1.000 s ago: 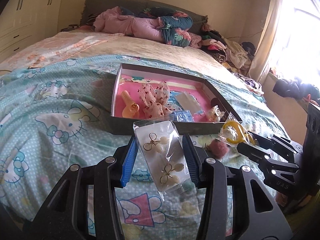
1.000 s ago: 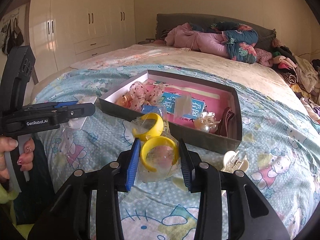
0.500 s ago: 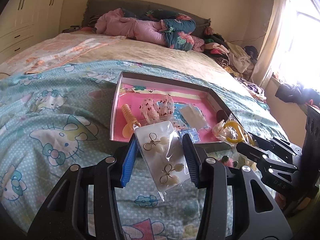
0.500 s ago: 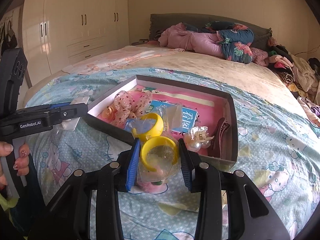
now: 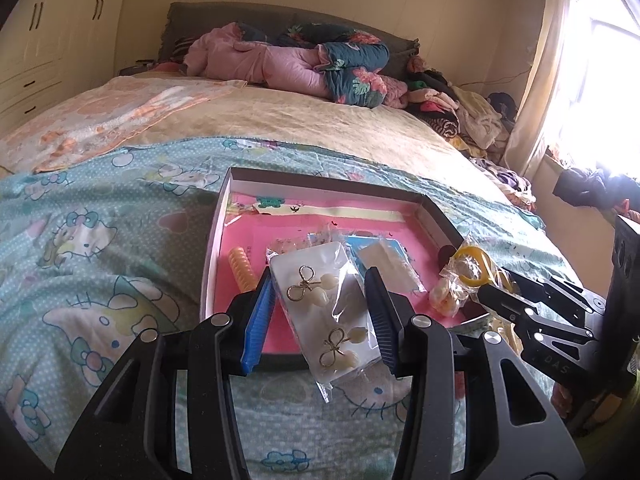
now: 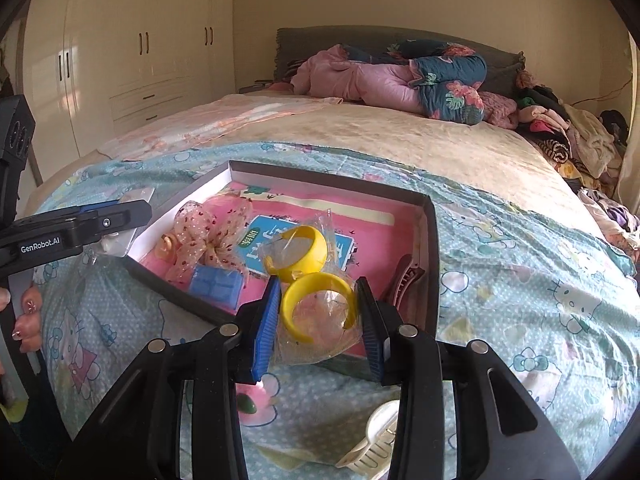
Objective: Organize jewelry
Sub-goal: 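Carry the earring card with the left tool into the tray while the right tool carries the yellow rings, then release the earring card from the left tool while the right tool releases the yellow rings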
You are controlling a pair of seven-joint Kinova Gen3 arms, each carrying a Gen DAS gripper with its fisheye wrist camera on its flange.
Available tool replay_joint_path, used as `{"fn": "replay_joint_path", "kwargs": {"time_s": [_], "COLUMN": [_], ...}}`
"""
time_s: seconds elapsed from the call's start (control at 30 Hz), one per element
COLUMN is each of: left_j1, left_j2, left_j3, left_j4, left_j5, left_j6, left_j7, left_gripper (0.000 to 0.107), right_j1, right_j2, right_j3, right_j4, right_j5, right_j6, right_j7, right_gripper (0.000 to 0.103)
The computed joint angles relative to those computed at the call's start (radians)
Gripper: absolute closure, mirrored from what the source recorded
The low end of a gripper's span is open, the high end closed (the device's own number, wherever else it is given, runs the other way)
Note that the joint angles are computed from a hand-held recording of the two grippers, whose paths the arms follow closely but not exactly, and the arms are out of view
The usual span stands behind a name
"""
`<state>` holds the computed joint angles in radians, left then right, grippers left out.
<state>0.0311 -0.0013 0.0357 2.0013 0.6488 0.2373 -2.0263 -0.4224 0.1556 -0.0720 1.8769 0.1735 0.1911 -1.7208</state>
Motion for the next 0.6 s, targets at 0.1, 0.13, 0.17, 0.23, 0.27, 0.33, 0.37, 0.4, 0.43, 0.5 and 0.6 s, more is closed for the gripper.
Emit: {"fn": "replay_joint_path", "kwargs": {"time_s": [0.1,0.13,0.17,0.23,0.27,0.33,0.37,0.4,0.43,0.5,0.6], "left_j1": [0.001,-0.002,-0.003,-0.005,-0.011,-0.016,-0.022,-0.026,-0.029,-0.030,-0.024], "left_j2": [0.021,0.026,0.034,0.050,0.056,0.073,0.081,0.088,0.096,0.110,0.134], "left_j3": [0.007,0.011,0.016,0.025,0.032,0.042,0.049,0.054,0.059,0.068,0.074], "left_j4": [-0.021,-0.026,-0.035,-0.051,-0.057,-0.072,-0.081,-0.089,-0.096,-0.112,-0.136], "left_j5": [-0.030,-0.037,-0.050,-0.086,-0.091,-0.113,-0.119,-0.127,-0.138,-0.161,-0.212], "left_j6": [-0.004,-0.005,-0.003,-0.004,-0.002,-0.002,0.002,0.002,0.002,0.004,0.009], "left_j7": [0.028,0.035,0.047,0.080,0.081,0.103,0.107,0.115,0.124,0.145,0.190], "left_gripper": [0.071,0.071,0.071,0.071,0.071,0.071,0.071,0.071,0.071,0.071,0.071], "right_j1": [0.007,0.008,0.004,0.020,0.026,0.040,0.035,0.041,0.048,0.044,0.041], "right_j2": [0.016,0.022,0.028,0.040,0.047,0.059,0.067,0.075,0.083,0.098,0.120], "right_j3": [0.002,0.005,0.012,0.004,0.001,-0.005,0.004,0.002,-0.001,0.011,0.022], "right_j4": [-0.022,-0.031,-0.039,-0.057,-0.068,-0.086,-0.098,-0.111,-0.123,-0.147,-0.178], "right_j5": [-0.005,-0.006,-0.001,-0.013,-0.020,-0.033,-0.030,-0.036,-0.043,-0.042,-0.036], "right_j6": [0.013,0.018,0.021,0.031,0.038,0.051,0.061,0.071,0.079,0.097,0.113], "right_j7": [0.002,0.001,-0.004,0.008,0.013,0.027,0.023,0.030,0.035,0.029,0.026], "right_gripper": [0.067,0.067,0.067,0.067,0.067,0.067,0.067,0.067,0.067,0.067,0.067]}}
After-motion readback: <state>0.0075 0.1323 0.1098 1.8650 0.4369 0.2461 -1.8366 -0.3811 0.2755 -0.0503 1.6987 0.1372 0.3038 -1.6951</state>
